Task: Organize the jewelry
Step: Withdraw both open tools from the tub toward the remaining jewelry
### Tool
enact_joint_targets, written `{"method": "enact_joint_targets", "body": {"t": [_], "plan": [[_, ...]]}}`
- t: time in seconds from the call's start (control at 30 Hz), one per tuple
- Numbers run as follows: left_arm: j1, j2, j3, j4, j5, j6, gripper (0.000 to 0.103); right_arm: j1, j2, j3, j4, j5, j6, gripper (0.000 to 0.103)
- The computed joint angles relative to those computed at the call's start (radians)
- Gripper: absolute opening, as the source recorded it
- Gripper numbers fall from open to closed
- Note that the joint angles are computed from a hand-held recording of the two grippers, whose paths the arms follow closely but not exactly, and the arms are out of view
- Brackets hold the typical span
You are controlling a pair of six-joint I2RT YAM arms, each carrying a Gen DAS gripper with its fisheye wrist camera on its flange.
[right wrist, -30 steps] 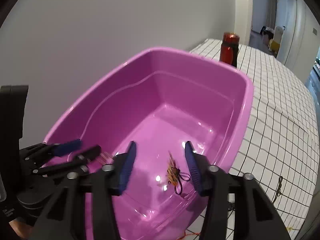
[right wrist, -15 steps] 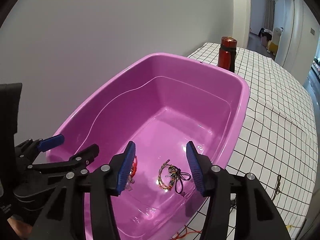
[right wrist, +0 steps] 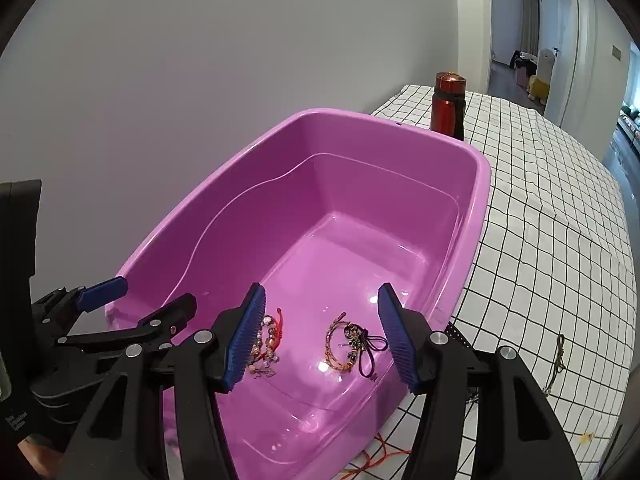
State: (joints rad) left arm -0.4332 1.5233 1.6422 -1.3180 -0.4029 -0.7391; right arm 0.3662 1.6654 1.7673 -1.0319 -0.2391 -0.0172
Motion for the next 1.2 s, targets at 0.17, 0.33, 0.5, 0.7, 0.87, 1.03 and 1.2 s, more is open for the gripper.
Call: {"method": "enact_joint_targets", "body": {"t": [0.17,0.33,0.5,0.7,0.87,1.03,1.2], "plan": [[-0.002,-0.028,-0.018,-0.002,0.006,-0.007,0.085,0.001,-0.009,0.000,-0.010,-0.012,0.030,0.057],[-0.009,-0.059,-0.036,-0.004,-0.002,-0.006,0.088,0.013,-0.038,-0.026,-0.005,0.001,0.052,0.062],[-0.027,-0.098,-0.062,-0.008,-0.009,-0.007,0.089,0.021,-0.102,-0.092,0.008,0.016,0.080,0.062],[-0.062,-0.151,-0.112,0.010,-0.002,0.021,0.092,0.005,-0.206,-0.191,0.004,0.050,0.112,0.065],[-0.103,-0.176,-0.148,0.053,-0.007,0.052,0.092,-0.036,-0.317,-0.299,-0.003,0.082,0.143,0.065],[-0.182,-0.185,-0.164,0.093,-0.038,0.066,0.094,-0.110,-0.448,-0.403,-0.023,0.116,0.126,0.065],[-0.290,-0.196,-0.174,0.120,-0.095,0.032,0.095,-0.271,-0.572,-0.506,-0.063,0.068,0.076,0.066]]}}
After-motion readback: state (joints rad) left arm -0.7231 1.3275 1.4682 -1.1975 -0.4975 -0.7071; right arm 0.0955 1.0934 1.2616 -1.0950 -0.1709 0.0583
